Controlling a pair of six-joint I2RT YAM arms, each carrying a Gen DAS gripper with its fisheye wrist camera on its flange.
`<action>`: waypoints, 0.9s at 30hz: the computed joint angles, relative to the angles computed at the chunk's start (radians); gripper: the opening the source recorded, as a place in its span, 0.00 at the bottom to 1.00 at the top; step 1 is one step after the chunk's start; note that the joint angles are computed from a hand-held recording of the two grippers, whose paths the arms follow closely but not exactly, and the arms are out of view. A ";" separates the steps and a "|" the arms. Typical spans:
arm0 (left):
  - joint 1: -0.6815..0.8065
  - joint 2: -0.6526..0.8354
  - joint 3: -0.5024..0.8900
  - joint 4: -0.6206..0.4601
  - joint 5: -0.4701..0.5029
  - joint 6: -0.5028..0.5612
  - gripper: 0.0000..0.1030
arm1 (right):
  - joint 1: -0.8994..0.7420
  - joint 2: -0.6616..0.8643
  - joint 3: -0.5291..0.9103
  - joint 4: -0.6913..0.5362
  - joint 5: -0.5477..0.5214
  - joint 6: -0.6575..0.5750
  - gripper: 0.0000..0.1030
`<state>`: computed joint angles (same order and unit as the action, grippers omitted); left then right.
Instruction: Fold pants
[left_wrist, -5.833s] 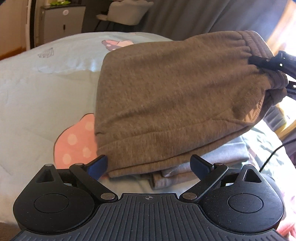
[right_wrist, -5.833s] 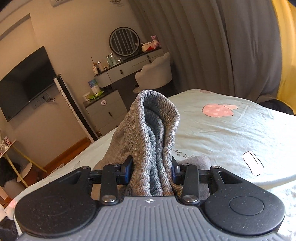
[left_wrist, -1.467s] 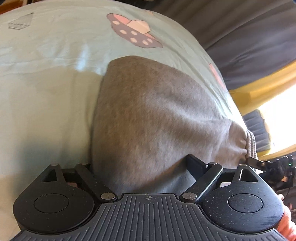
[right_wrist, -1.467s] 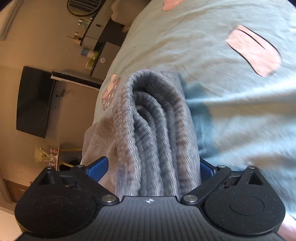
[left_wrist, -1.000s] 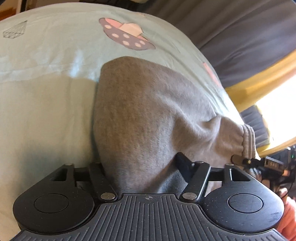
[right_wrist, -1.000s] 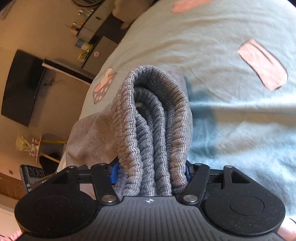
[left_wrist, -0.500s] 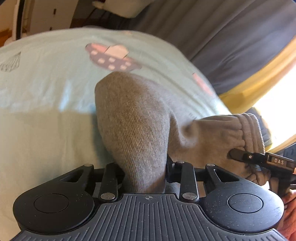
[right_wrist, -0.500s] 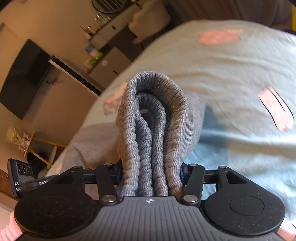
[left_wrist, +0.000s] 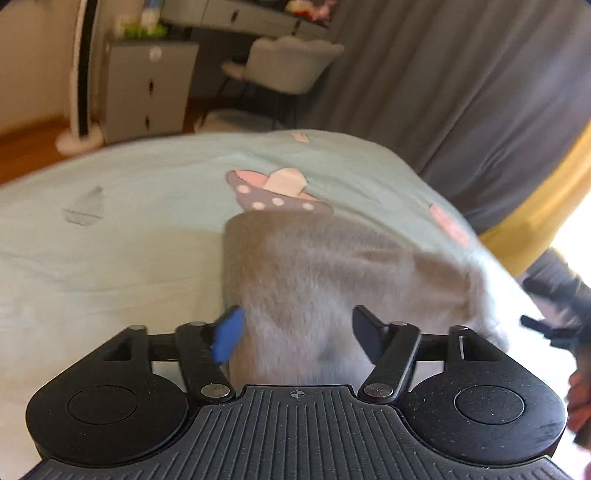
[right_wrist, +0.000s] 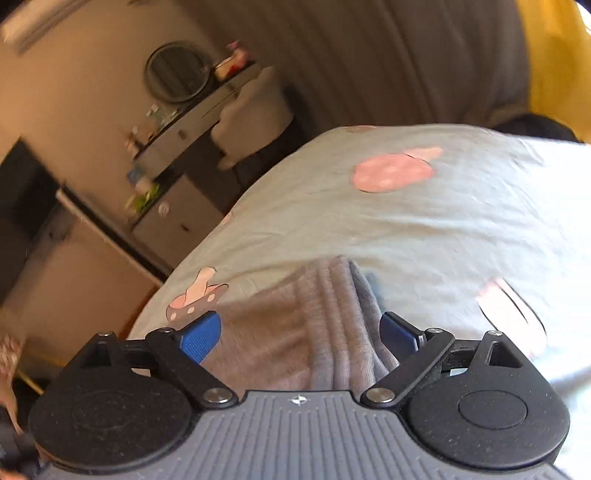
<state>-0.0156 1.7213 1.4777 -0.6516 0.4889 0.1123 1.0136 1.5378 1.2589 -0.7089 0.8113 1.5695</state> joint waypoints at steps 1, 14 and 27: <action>0.009 -0.035 -0.049 0.016 -0.001 0.026 0.71 | 0.030 -0.003 -0.011 -0.016 0.013 0.058 0.91; 0.021 -0.345 -0.417 0.010 0.068 0.050 0.79 | 0.245 0.124 -0.095 0.188 0.047 0.440 0.59; 0.036 -0.286 -0.370 0.052 -0.001 -0.010 0.80 | 0.135 0.095 -0.180 0.314 0.044 0.469 0.65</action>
<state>0.0204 1.4348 1.1080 -0.5992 0.4883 0.1028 1.1482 1.6327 1.0788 -0.3947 0.8552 2.0382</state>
